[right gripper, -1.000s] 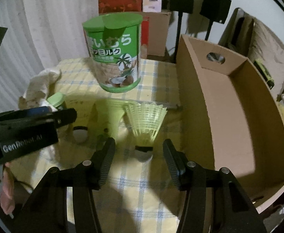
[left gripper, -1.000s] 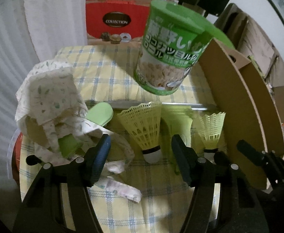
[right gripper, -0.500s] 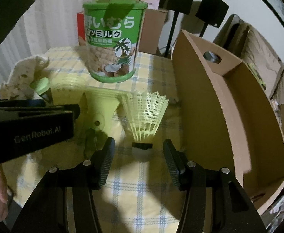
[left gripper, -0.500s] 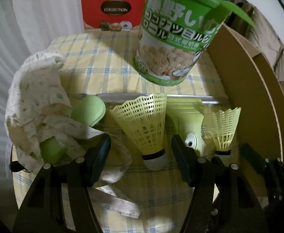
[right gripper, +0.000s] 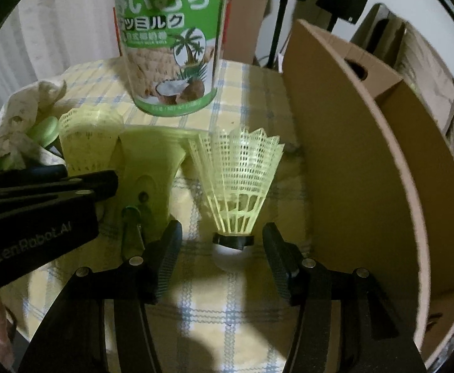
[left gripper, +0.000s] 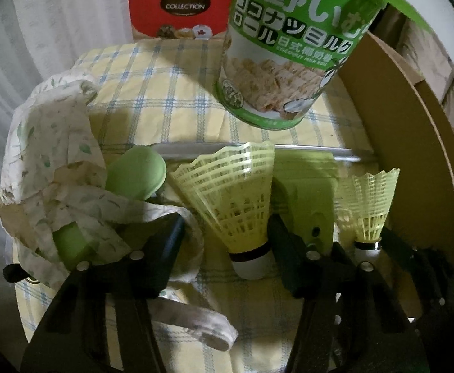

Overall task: Organize objects
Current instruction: 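Close the left tool on one shuttlecock while the right tool grips the other, then carry both shuttlecocks over the cardboard box with the left and right tools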

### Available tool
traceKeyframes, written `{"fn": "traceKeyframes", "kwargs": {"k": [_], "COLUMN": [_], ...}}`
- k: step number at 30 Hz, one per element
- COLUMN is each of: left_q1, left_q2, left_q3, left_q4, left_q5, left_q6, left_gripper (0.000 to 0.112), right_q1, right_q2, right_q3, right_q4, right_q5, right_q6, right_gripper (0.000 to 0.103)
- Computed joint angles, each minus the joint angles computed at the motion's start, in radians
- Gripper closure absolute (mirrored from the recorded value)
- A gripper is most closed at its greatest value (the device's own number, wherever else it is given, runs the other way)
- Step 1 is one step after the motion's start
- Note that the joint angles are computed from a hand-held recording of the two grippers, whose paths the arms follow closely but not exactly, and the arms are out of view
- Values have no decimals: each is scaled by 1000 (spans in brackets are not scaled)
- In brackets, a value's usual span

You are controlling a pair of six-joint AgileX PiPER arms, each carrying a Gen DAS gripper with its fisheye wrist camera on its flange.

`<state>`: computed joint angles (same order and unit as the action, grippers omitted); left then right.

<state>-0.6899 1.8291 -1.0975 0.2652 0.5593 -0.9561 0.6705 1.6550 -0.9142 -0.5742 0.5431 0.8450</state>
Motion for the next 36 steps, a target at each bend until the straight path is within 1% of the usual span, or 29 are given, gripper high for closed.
{"fn": "traceKeyframes", "kwargs": {"k": [2, 4, 5, 6, 7, 9, 13, 17, 24, 26, 28, 30, 36], "left_q1": [-3, -9, -14, -20, -24, -23, -17, -22, -30, -45, -48, -53, -139], "left_q2": [3, 12, 15, 19, 20, 19, -7, -48, -155, -197, -233, -257, -339], "left_q3": [-5, -17, -21, -27, -30, -30, -4, 24, 71, 95, 112, 125, 137], "left_q4": [14, 28, 37, 45, 53, 50, 29, 13, -9, -6, -31, -41, 38], "left_q5": [9, 21, 27, 36, 42, 45, 19, 1, -20, -21, -32, -44, -5], "left_q6": [-8, -13, -12, -3, 1, 13, 29, 38, 46, 29, 46, 51, -63], "left_gripper": [63, 69, 71, 74, 76, 79, 82, 83, 83, 83, 83, 83, 83], "right_q1": [-18, -24, -31, -29, -19, -10, -20, 0, -18, -28, -44, -49, -22], "right_q2": [2, 4, 2, 0, 1, -4, -15, -45, -164, -202, -249, -279, -385], "right_q3": [-1, -6, -7, -8, -12, -10, -4, 19, 62, 71, 87, 92, 97], "right_q4": [38, 68, 99, 102, 76, 51, 74, 19, 95, 153, 223, 257, 245], "right_q5": [-19, -23, -31, -27, -14, 0, -8, -1, -13, -21, -27, -27, 27], "right_q6": [-39, -70, -106, -112, -96, -91, -124, -69, -128, -176, -239, -269, -247], "right_gripper": [48, 53, 57, 68, 74, 75, 77, 78, 78, 78, 78, 78, 78]}}
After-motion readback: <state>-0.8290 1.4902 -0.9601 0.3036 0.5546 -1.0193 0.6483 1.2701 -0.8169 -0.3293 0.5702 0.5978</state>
